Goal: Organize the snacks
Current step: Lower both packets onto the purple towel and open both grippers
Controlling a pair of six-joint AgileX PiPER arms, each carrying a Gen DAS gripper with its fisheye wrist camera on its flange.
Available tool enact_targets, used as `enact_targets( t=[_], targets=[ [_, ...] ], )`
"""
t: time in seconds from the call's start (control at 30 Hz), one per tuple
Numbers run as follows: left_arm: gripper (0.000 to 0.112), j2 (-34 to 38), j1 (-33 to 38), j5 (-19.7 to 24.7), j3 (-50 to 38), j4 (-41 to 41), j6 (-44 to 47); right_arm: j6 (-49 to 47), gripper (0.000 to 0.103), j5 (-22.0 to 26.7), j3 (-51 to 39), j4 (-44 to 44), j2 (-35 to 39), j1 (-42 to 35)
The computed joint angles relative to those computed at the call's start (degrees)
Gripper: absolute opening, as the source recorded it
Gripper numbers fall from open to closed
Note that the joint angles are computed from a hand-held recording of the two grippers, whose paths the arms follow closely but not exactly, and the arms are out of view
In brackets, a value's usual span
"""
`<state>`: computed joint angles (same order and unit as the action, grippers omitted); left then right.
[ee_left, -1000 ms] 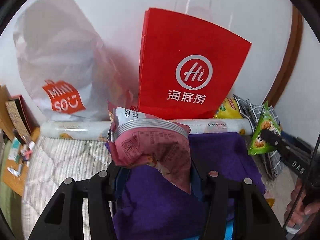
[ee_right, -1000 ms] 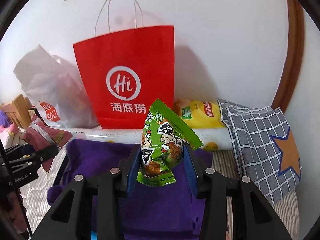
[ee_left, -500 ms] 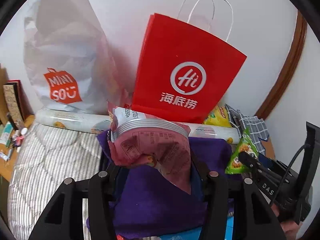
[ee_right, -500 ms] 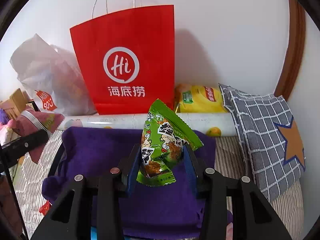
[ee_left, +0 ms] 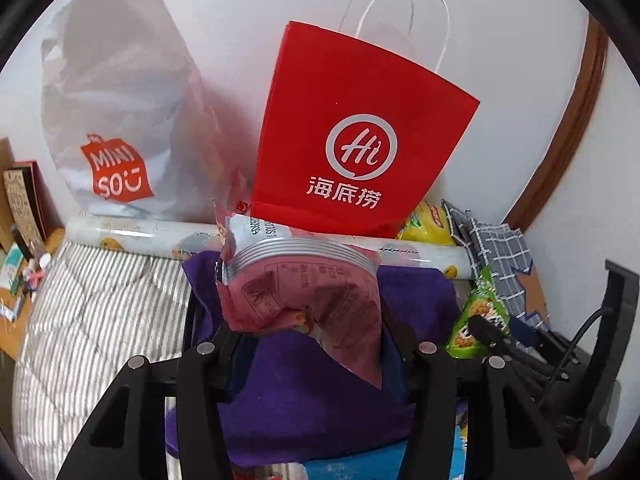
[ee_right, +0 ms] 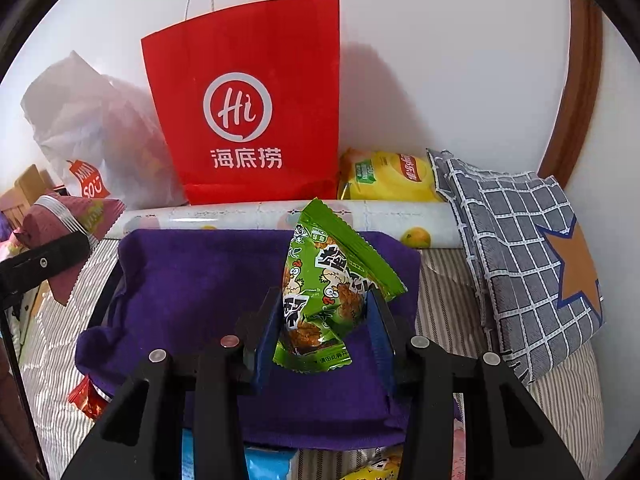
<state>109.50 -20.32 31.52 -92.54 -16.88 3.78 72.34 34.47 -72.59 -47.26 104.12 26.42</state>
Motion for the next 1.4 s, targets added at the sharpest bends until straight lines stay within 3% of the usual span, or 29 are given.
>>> enact_targets(
  t=[0.53,0.73,1.0,1.4],
  targets=[
    [0.052,11.31,0.68,5.34,-16.87,6.63,1.22,-9.3,0.042,-0.92,-8.99,5.66,7.27,-5.14],
    [0.053,15.76,0.93,8.5,-21.4,4.79,2.92,-13.87,0.042,-1.76,-11.83,10.62,10.66,-6.61],
    [0.052,19.18,1.31,10.1,-23.96,4.21,2.72,-18.81,0.042,-3.51,-12.88,16.12,13.02,-8.02],
    [0.053,23.98,1.34,13.89,-29.17,4.37,2.27,-26.8,0.042,-1.82,-16.94,22.65,16.28,-8.04]
  ],
)
